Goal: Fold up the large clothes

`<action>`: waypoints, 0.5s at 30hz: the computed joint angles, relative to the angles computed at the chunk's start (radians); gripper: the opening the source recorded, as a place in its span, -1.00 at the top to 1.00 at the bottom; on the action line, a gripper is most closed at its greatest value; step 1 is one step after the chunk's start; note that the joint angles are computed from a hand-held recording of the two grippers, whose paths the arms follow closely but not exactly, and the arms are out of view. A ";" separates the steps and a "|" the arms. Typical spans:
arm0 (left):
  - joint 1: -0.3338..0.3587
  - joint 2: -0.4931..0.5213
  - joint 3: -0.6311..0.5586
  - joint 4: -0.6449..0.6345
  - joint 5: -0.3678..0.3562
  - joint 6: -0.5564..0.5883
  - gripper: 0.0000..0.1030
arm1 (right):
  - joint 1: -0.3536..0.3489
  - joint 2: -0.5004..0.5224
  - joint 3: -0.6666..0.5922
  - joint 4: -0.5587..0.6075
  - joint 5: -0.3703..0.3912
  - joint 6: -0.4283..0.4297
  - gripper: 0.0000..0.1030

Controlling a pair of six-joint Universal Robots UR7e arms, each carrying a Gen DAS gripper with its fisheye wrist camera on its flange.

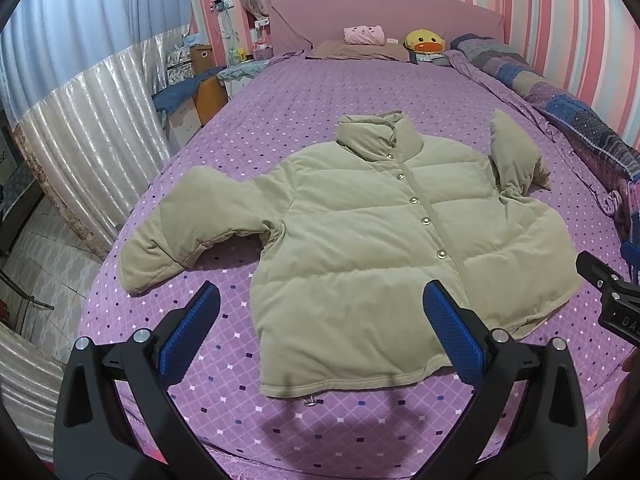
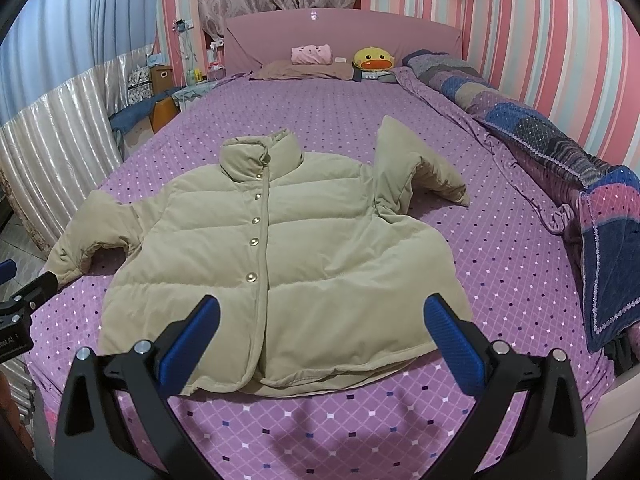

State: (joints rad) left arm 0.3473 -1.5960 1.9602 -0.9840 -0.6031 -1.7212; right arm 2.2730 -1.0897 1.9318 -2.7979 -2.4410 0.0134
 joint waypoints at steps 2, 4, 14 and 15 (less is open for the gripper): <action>0.003 0.001 0.001 -0.002 0.000 0.004 -0.94 | 0.000 0.001 0.001 -0.005 0.000 -0.003 -0.97; 0.002 0.002 0.000 0.001 -0.001 0.001 -0.94 | -0.001 0.000 0.001 -0.005 0.003 -0.002 -0.97; 0.005 0.001 0.000 -0.005 0.000 0.006 -0.94 | -0.002 0.003 -0.006 0.001 0.003 -0.002 -0.97; 0.006 -0.001 0.001 -0.008 0.000 0.009 -0.94 | -0.002 0.005 -0.008 0.003 0.001 -0.001 -0.97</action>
State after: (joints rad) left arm 0.3530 -1.5966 1.9612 -0.9919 -0.6030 -1.7124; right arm 2.2707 -1.0848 1.9233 -2.7950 -2.4398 0.0122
